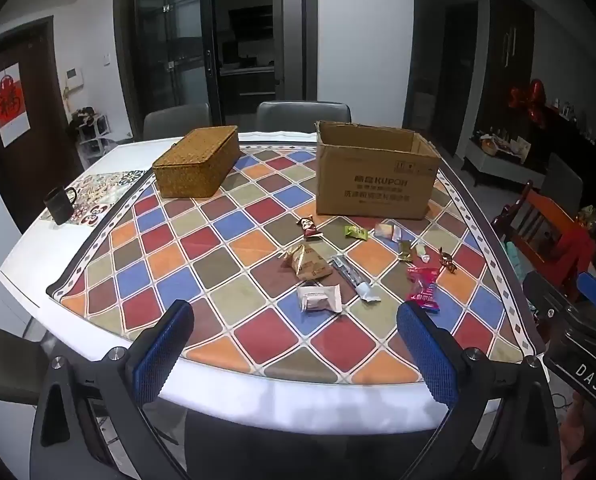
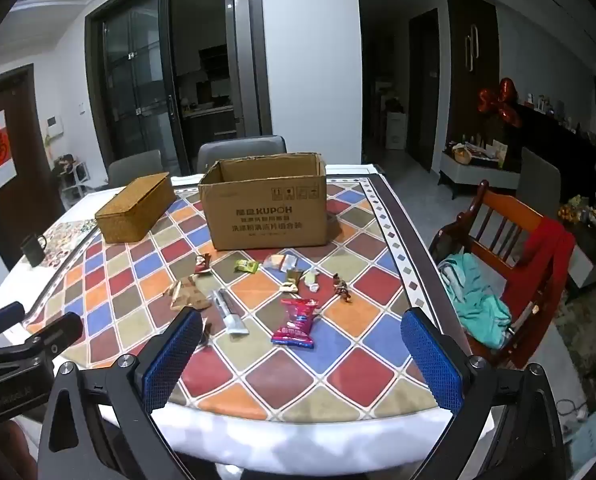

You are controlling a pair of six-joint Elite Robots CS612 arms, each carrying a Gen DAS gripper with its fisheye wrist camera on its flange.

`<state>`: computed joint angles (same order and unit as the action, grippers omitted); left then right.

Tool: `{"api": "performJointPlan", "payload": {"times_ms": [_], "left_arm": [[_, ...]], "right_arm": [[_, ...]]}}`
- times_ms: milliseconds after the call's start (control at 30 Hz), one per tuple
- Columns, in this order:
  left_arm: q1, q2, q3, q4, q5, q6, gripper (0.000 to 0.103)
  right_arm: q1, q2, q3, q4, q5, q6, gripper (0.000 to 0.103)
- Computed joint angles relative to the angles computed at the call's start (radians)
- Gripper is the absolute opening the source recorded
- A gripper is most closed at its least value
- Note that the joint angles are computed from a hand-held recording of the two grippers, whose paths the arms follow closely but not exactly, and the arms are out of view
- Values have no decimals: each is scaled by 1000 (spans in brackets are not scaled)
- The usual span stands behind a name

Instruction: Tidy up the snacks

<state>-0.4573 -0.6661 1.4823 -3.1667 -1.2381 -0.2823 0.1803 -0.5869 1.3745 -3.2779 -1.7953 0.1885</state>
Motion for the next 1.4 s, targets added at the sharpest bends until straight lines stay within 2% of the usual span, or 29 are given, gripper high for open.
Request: {"api": "performJointPlan", "payload": {"times_ms": [333,400,833,1400], "left_arm": [[-1,1,-8,15,2,-10,103],[-10,3,-14,23,11,-15,103],[0,-6,13,-25,-5,-8,103],[0,-8,15,-29,-6,-8,103]], "right_arm": [[-2,-2,6,-17,-5,-14,101],[4,-4,3,-12,-16,-14,101],[7,-6,3,-23,-37,-19,101],[10,-9,6,-27,-43,-24,101]]}}
